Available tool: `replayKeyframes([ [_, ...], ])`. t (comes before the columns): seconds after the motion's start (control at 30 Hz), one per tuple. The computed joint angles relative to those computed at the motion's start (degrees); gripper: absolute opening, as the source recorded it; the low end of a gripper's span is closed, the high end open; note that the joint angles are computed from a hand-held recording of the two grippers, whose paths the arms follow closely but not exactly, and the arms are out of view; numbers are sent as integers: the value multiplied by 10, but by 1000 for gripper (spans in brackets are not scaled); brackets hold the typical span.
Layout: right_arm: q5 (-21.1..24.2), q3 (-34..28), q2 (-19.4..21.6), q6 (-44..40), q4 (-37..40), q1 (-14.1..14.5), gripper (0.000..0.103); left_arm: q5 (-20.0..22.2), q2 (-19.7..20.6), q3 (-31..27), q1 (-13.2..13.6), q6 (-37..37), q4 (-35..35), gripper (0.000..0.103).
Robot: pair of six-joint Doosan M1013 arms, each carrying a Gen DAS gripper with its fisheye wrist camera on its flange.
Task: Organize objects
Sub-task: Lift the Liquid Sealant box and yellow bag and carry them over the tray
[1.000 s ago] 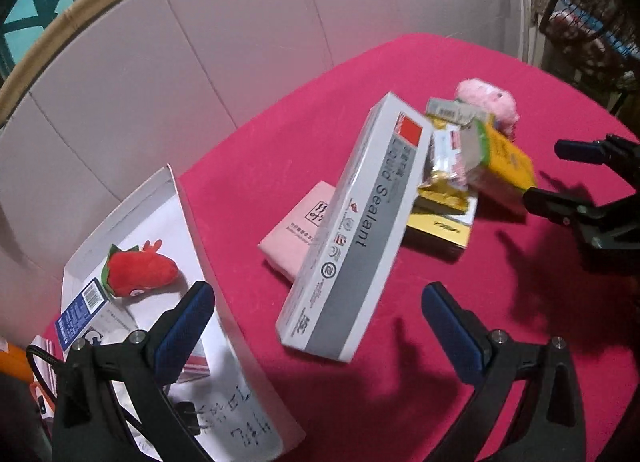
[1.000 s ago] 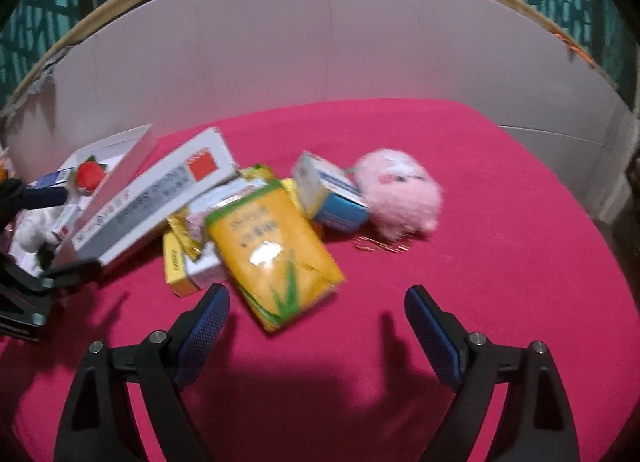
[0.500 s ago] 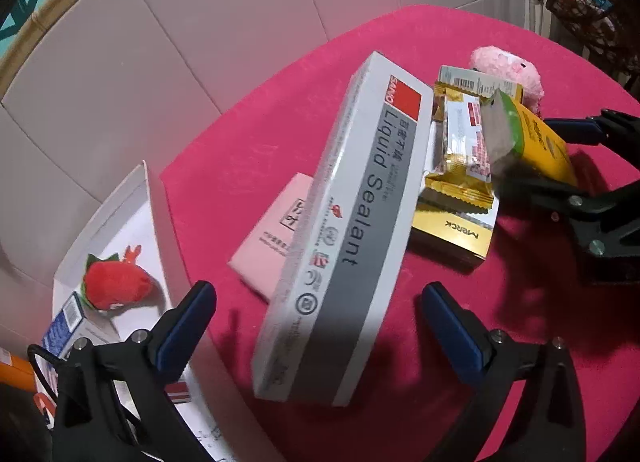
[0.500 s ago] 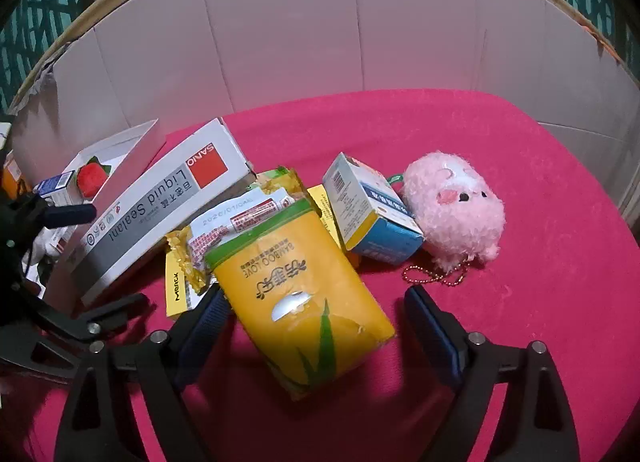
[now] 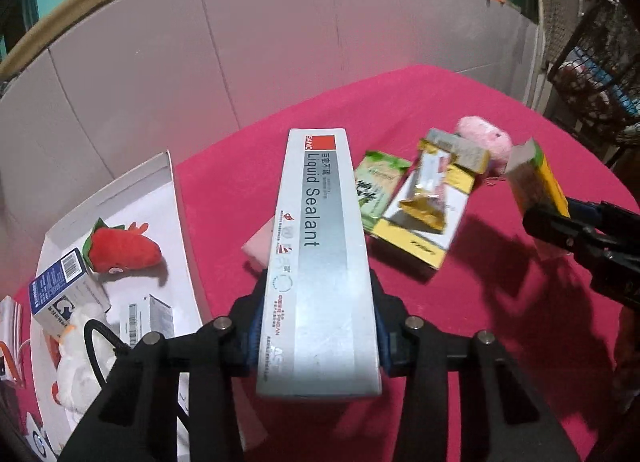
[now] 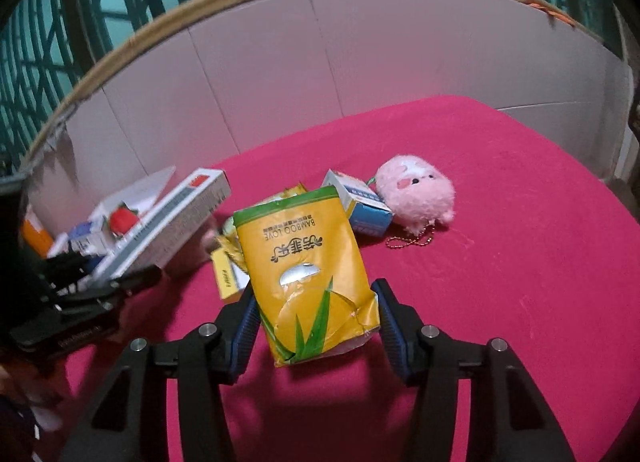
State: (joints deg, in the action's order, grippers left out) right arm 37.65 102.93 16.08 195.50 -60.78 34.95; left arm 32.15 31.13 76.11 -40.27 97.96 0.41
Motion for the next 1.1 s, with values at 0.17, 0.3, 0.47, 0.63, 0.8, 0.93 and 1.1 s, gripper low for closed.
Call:
replayKeyframes([
  [0.17,26,5,-13,71,-47,23,59,-27,-23,29,9,49,-84,42],
  [0.3,84,-1,-13,104,-70,50,58,-61,-43,57,4,57,-107,42],
  [0.47,112,-3,-14,130,-68,70,56,-97,-67,90,-6,53,-104,42],
  [0.63,121,-5,-17,132,-74,78,56,-122,-80,105,-12,34,-76,42],
  [0.8,119,-10,-18,134,-84,82,56,-135,-88,114,-8,33,-83,42],
  [0.93,123,-20,-14,125,-86,86,56,-142,-95,121,-2,27,-87,42],
  [1.1,126,-35,-8,109,-79,89,57,-155,-105,133,8,19,-92,42],
])
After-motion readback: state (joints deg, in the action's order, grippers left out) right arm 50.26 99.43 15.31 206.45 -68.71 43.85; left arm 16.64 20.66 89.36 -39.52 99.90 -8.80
